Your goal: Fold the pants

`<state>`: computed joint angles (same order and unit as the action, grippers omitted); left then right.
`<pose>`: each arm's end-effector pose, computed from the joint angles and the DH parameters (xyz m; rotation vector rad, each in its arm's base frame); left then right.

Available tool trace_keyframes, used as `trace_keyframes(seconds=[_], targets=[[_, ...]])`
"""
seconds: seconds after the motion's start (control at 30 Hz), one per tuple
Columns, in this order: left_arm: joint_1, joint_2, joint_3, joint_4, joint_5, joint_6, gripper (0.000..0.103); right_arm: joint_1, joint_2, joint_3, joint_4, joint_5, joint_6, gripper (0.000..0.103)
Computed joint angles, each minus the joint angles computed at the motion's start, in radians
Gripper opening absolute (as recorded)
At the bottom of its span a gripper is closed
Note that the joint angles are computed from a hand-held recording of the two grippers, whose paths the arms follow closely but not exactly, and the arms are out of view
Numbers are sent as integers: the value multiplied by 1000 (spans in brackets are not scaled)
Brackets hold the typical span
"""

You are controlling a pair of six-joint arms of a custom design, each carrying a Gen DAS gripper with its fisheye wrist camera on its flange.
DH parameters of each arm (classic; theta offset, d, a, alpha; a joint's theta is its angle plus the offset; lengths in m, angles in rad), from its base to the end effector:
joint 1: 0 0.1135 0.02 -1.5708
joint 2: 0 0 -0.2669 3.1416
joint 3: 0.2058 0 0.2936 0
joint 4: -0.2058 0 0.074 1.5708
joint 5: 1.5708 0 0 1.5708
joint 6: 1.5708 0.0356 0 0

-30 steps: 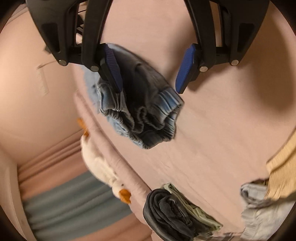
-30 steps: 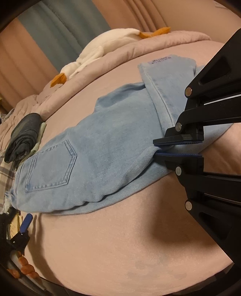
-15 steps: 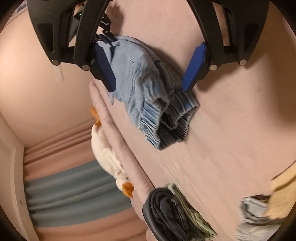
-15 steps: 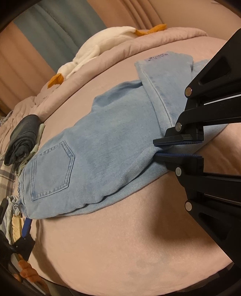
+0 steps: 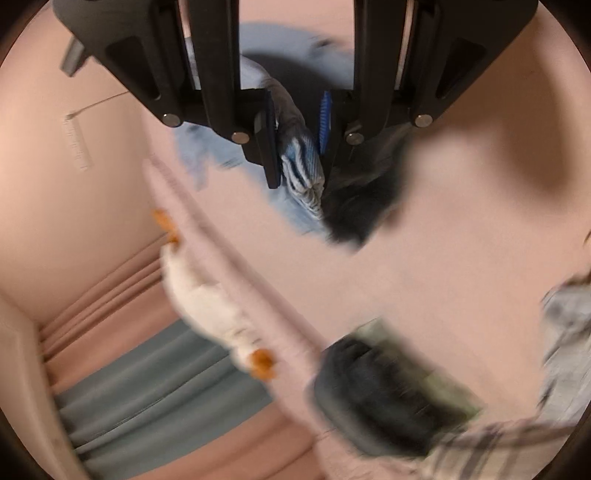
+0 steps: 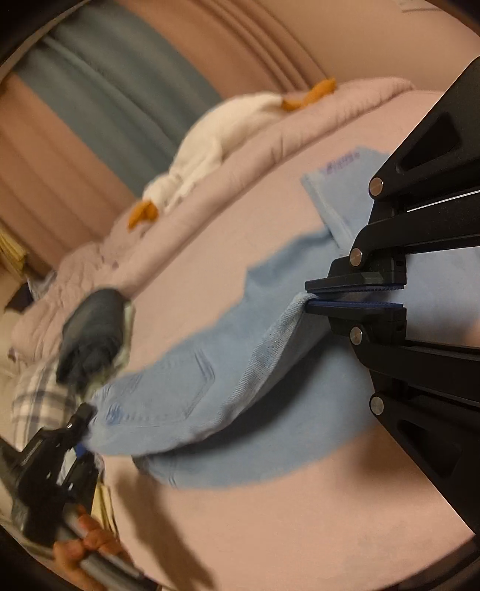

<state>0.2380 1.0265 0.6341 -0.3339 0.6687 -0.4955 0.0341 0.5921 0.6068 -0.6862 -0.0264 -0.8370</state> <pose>0.2448 0.0367 0.2197 -0.4762 2.2132 -0.8996 0.1707 0.0068 0.2585 -0.9722 2.0548 -0.4011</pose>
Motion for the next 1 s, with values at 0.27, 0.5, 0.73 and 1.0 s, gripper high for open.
trace_keyframes(seconds=[0.27,0.5,0.73,1.0], targets=[[103,-35,-11,-222,19,206,40,44,7,-118,-53,72,-12,7],[-54,-263,44,-377,-203,352,62,-342,215,189,-299,-342,5,40],[-531,-33,135,-210,-297,201,76,-455,756,629,-241,-289,368,50],[-849,416,348,-74,-325,202,64,-362,1358,1214,-393,-126,647,50]])
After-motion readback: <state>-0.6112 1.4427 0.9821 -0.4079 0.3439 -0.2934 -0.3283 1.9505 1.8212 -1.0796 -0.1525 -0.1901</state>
